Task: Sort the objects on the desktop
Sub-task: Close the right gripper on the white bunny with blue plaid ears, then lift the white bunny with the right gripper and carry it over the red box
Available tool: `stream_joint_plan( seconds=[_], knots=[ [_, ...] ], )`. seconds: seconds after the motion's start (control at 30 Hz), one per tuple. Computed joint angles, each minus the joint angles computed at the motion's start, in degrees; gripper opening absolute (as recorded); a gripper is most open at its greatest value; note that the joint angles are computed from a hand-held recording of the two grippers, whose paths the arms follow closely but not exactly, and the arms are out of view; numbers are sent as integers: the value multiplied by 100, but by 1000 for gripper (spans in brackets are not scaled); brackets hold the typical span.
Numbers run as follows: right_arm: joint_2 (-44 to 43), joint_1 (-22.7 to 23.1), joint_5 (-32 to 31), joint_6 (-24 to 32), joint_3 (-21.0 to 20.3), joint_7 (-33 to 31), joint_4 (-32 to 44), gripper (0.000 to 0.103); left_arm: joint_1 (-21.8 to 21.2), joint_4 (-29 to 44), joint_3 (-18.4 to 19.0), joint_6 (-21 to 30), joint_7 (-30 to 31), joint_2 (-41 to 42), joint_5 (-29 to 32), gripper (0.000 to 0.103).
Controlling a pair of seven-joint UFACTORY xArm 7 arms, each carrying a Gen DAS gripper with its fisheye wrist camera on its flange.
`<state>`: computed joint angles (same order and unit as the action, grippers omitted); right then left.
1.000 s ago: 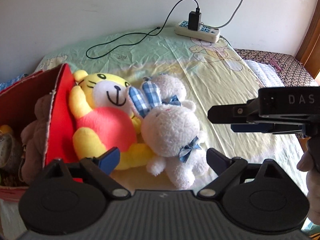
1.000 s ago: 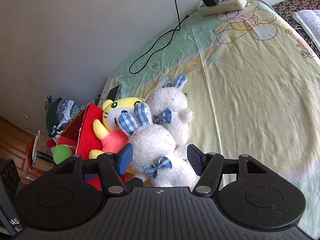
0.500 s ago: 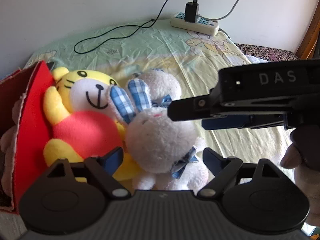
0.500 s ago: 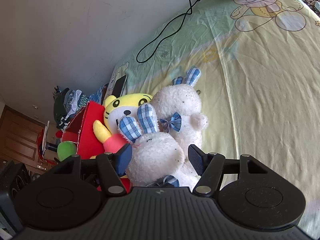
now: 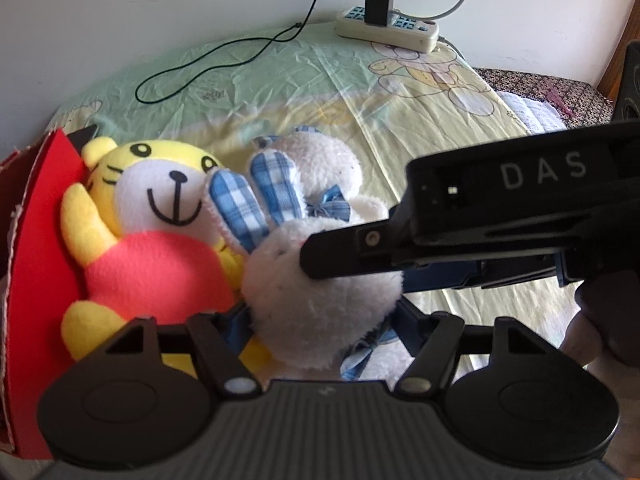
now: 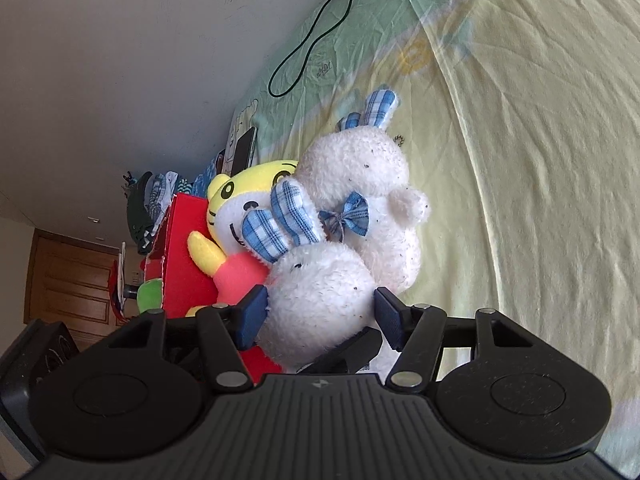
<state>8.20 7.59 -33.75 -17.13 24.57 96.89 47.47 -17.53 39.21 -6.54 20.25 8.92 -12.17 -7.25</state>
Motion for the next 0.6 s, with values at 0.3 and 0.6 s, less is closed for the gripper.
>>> stream_joint_plan(
  seconds=[0.3, 0.6],
  knots=[
    [-751, -341, -1220, 370, 370, 1673, -322, 61, -341, -277, 69, 332, 444, -633, -430, 71],
    [-1355, -499, -1075, 859, 1115, 2114, -565, 62, -564, -899, 116, 653, 728, -1595, -378, 71]
  ],
)
